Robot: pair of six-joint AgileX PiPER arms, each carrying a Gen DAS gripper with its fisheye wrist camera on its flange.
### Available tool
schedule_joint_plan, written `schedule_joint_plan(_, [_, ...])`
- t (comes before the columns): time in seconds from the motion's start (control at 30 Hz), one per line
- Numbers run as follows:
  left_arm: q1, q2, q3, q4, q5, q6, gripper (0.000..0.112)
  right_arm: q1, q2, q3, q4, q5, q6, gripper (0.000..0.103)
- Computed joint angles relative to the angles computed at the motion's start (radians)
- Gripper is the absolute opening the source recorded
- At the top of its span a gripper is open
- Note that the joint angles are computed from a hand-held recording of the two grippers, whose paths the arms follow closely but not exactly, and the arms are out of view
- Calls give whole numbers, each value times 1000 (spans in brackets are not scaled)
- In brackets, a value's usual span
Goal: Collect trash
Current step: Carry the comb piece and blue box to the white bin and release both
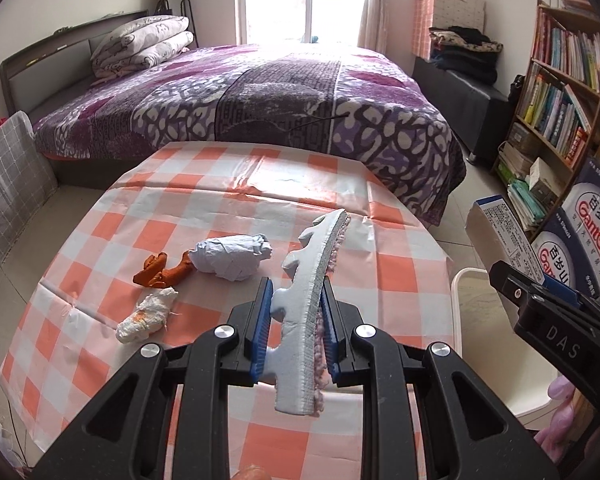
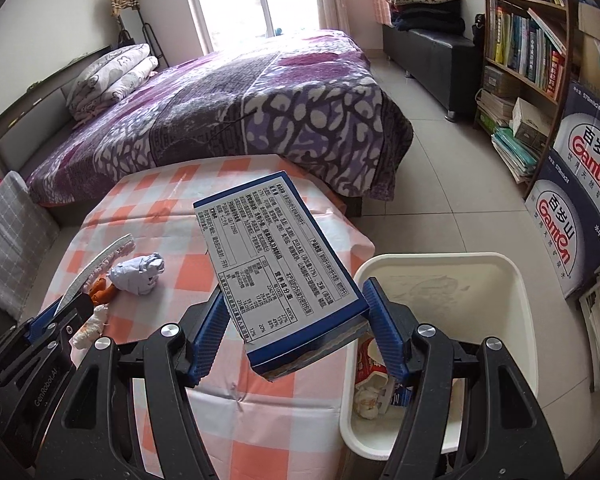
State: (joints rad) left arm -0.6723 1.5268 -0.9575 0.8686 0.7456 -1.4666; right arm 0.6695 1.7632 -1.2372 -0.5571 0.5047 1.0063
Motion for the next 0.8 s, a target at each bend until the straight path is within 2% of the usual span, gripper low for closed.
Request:
schedule_joint_plan(0.3, [-78, 107, -103, -18, 6, 34, 23, -131, -62, 84, 36, 2, 19, 63])
schedule_joint_plan(0.43, [-99, 147, -145, -44, -9, 68, 23, -202, -95, 117, 98, 1, -8, 64])
schedule_joint_plan(0.57, [-133, 192, -195, -67, -9, 103, 23, -248, -111, 123, 100, 45, -5, 66])
schedule_joint_plan(0.7, [-166, 233, -250, -96, -13, 146, 23, -286, -140, 145, 97, 60, 2, 77])
schedule_joint_plan(0.8, [-185, 261, -289, -132, -25, 190, 23, -308, -163, 166, 76, 61, 28, 81])
